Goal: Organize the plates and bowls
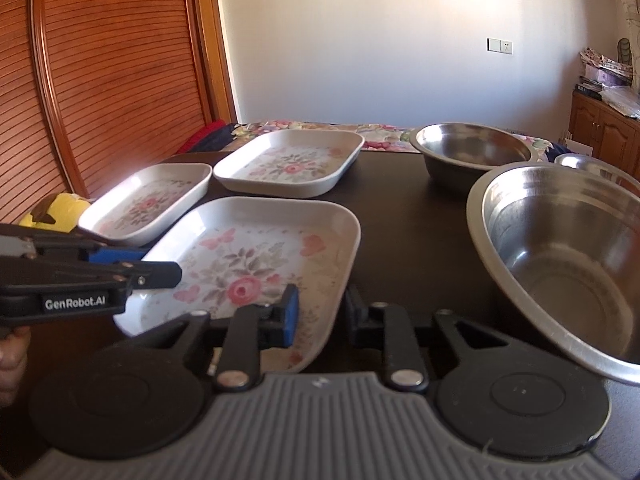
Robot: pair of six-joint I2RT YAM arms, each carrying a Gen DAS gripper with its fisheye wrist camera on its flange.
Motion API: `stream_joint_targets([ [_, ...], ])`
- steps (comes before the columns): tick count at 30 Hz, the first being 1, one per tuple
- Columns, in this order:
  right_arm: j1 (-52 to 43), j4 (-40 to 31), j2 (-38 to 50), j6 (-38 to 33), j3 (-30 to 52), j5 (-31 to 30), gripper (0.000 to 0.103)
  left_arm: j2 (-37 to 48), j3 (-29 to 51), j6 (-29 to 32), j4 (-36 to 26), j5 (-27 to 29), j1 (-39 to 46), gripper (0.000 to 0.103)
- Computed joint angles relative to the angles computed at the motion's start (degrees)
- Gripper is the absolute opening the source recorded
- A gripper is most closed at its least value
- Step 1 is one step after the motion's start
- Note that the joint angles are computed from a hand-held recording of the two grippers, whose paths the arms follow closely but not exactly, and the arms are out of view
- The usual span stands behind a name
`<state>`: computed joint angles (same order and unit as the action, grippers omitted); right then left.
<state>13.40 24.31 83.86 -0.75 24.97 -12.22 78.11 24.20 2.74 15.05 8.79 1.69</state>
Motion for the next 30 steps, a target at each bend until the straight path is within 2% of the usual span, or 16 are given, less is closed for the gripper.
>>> stream_joint_targets([
  [10, -0.81, -0.79, -4.22, 1.03, -2.04, -2.03, 0.021, -10.26, -4.04, -0.17, -4.02, -2.24, -1.23, 0.027],
  [22, -2.24, -3.82, -15.78, 0.77, -8.80, -4.71, 0.021, -27.94, -12.05, -1.81, -12.13, -5.30, -4.84, 0.027],
  [30, -1.87, -5.79, -22.44, 0.89, -13.58, -4.43, 0.021, -37.41, -16.26, -3.05, -17.90, -6.61, -6.20, 0.027],
])
